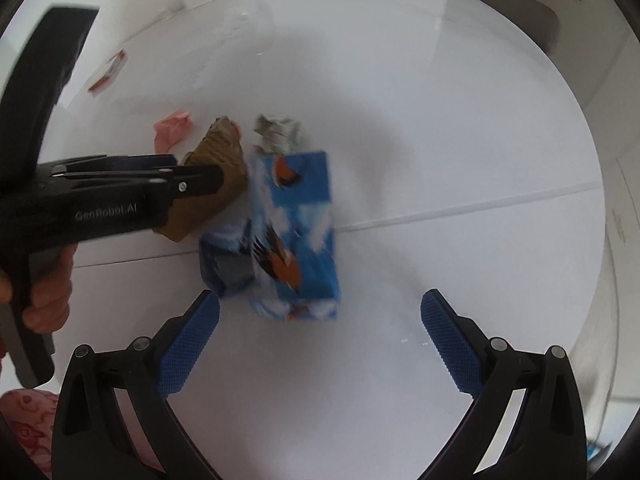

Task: Collect trash
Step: 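Grasp the brown paper bag with the left tool while the right tool grasps the blue-bird box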

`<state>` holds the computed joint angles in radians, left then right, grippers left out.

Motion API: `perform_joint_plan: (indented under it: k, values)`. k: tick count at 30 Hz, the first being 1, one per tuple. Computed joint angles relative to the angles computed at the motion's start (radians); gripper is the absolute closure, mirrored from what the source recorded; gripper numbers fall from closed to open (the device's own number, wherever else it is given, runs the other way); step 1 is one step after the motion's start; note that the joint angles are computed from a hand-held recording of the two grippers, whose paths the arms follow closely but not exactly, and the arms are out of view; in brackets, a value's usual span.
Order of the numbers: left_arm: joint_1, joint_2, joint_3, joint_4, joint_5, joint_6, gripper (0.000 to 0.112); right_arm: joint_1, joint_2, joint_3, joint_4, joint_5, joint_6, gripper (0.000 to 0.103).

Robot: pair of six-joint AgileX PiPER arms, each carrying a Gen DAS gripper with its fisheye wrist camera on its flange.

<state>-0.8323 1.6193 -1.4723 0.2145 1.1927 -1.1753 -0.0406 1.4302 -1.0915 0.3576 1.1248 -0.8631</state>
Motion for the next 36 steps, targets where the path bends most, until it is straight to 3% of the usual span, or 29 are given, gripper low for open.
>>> perform_joint_plan:
  k: [5, 13, 17, 26, 30, 36]
  values:
    - [-0.018, -0.005, 0.006, 0.022, 0.001, -0.025, 0.059, 0.040, 0.038, -0.024, -0.012, -0.020, 0.024, 0.012]
    - [-0.010, -0.118, 0.115, 0.023, -0.030, -0.077, 0.060, 0.055, 0.128, -0.116, -0.009, 0.019, 0.040, 0.016]
    - [-0.047, -0.137, 0.108, 0.042, -0.001, -0.120, 0.060, 0.085, 0.114, -0.093, -0.034, 0.000, 0.023, 0.017]
    - [-0.061, -0.127, 0.063, -0.002, -0.037, -0.075, 0.060, 0.095, 0.134, -0.080, -0.060, -0.006, 0.073, 0.037]
    - [-0.086, -0.071, 0.006, -0.001, -0.012, -0.043, 0.060, 0.100, 0.144, -0.082, -0.059, 0.001, 0.090, 0.056]
    - [-0.108, -0.079, -0.019, 0.017, 0.016, -0.056, 0.060, 0.057, 0.157, -0.089, -0.012, 0.033, 0.100, 0.056]
